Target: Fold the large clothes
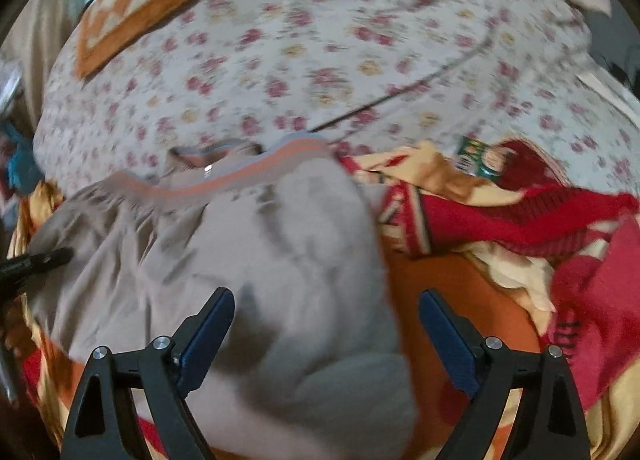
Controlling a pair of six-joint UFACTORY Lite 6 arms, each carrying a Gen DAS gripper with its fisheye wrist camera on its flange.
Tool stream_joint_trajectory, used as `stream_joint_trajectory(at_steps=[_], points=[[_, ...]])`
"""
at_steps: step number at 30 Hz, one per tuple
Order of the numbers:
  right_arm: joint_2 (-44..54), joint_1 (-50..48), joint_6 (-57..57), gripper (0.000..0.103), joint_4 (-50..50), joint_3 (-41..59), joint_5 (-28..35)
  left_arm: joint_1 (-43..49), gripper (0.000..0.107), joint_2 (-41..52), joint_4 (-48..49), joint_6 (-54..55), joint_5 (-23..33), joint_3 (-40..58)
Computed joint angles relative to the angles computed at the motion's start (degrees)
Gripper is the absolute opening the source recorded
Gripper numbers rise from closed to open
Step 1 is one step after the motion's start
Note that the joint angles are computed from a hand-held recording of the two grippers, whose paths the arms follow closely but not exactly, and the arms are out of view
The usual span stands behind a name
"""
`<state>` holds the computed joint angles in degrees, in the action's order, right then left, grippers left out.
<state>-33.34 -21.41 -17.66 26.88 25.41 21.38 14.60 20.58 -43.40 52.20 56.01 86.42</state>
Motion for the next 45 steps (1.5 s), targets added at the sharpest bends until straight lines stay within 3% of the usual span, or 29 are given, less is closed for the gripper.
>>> stream_joint_trajectory(at_steps=[3,8,13,18,22,24,26,27,32,37,40,45], points=[[1.38,-9.03,-12.32,0.093,11.48,1.45,5.23,-5.87,0.022,-6.61,2.34,-4.67,-0.01,-1.46],[1.00,-16.77,-18.62,0.093,16.18,2.36,10.35,-22.09,0.021,-12.74,10.87,-17.76,-4.03,-1.59],[1.29,-22.33,-22.56,0.093,17.40,2.93,13.31,-40.85,0.021,-8.67,24.26,-35.36,-11.12,0.32],[4.68,-27.29,-24.13,0.093,16.35,4.63,14.09,-50.88,0.020,-3.10,30.56,-43.67,-15.86,-1.05],[6.49,-32.61,-28.09,0.093,19.71,6.00,17.13,-51.67,0.022,-0.59,26.56,-41.00,-17.76,-2.81],[6.88,-33.82,-29.15,0.093,20.77,6.25,18.53,-51.30,0.035,-0.54,22.34,-37.21,-18.06,-3.50],[6.58,-33.91,-29.06,0.093,20.82,6.13,19.08,-49.71,0.059,-1.66,14.51,-30.28,-15.60,-4.03],[6.43,-33.80,-28.99,0.093,20.79,6.05,19.16,-49.12,0.062,-2.58,11.99,-28.15,-14.28,-4.27],[4.64,-34.73,-29.51,0.093,21.63,5.23,21.52,-45.59,0.063,-10.04,8.68,-22.90,-7.45,-5.92],[0.02,-39.55,-33.57,0.093,25.71,4.43,30.28,-34.97,0.063,-21.66,5.69,-15.87,-3.14,-14.47],[-3.00,-41.51,-35.40,0.093,28.06,4.14,35.98,-28.83,0.063,-27.68,5.79,-11.64,-4.80,-21.52],[-5.86,-38.11,-35.28,0.093,30.92,2.54,41.98,-26.84,0.063,-33.91,10.83,-7.98,-11.55,-31.84]])
